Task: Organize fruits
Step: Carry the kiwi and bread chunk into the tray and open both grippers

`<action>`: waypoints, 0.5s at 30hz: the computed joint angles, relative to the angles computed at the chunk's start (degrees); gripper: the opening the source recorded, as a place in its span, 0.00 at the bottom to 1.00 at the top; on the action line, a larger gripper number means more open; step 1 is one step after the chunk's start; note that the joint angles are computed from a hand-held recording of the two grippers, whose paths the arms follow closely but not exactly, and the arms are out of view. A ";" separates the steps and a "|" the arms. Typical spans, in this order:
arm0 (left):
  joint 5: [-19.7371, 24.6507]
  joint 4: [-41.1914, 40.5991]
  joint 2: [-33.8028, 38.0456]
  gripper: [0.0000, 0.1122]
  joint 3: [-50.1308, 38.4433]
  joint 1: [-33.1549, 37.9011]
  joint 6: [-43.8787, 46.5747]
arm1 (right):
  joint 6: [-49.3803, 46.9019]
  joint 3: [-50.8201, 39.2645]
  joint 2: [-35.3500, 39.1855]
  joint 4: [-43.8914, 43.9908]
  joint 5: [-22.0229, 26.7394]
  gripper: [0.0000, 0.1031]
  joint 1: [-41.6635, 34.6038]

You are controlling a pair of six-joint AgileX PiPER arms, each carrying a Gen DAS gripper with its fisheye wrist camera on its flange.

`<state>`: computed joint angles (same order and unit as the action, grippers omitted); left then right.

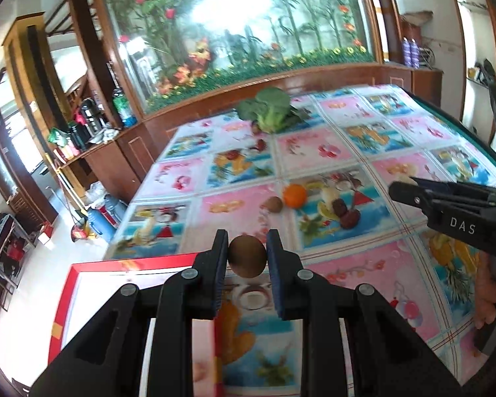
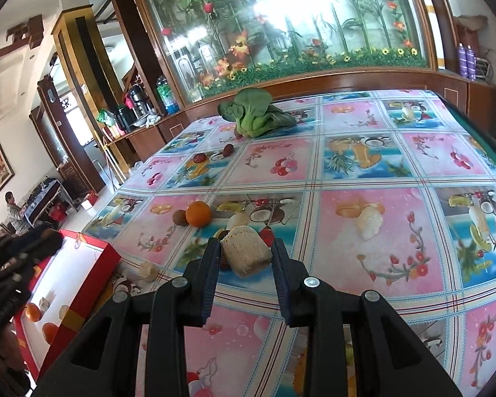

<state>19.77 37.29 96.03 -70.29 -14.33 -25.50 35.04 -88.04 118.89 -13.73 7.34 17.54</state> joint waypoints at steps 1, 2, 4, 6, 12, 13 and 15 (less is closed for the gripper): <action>-0.33 0.28 -0.54 0.23 0.41 0.50 -0.10 | 2.01 -0.07 0.10 -2.01 0.17 0.29 0.12; -0.70 -0.12 -1.07 0.23 0.77 1.15 0.28 | 3.78 0.03 0.13 -3.82 0.12 0.29 0.23; -1.33 -1.81 -2.09 0.23 1.47 2.36 1.77 | 6.94 0.00 0.26 -7.30 0.26 0.29 0.43; -2.14 -2.61 -3.02 0.23 2.18 3.60 2.75 | 10.27 -0.04 0.47 -10.92 0.43 0.29 0.75; -4.06 -9.29 -4.69 0.23 3.34 7.38 8.82 | 17.32 0.09 0.57 -17.24 0.58 0.29 1.72; -4.40 -10.09 -4.97 0.23 3.64 7.92 9.63 | 17.66 0.08 0.57 -17.20 0.51 0.29 2.02; -5.14 -12.49 -5.45 0.23 4.13 9.12 12.07 | 20.79 -0.35 0.87 -20.60 0.77 0.29 2.81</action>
<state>14.63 24.79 90.58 -66.16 -5.21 -13.43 55.83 -88.39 119.76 -34.33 8.10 20.35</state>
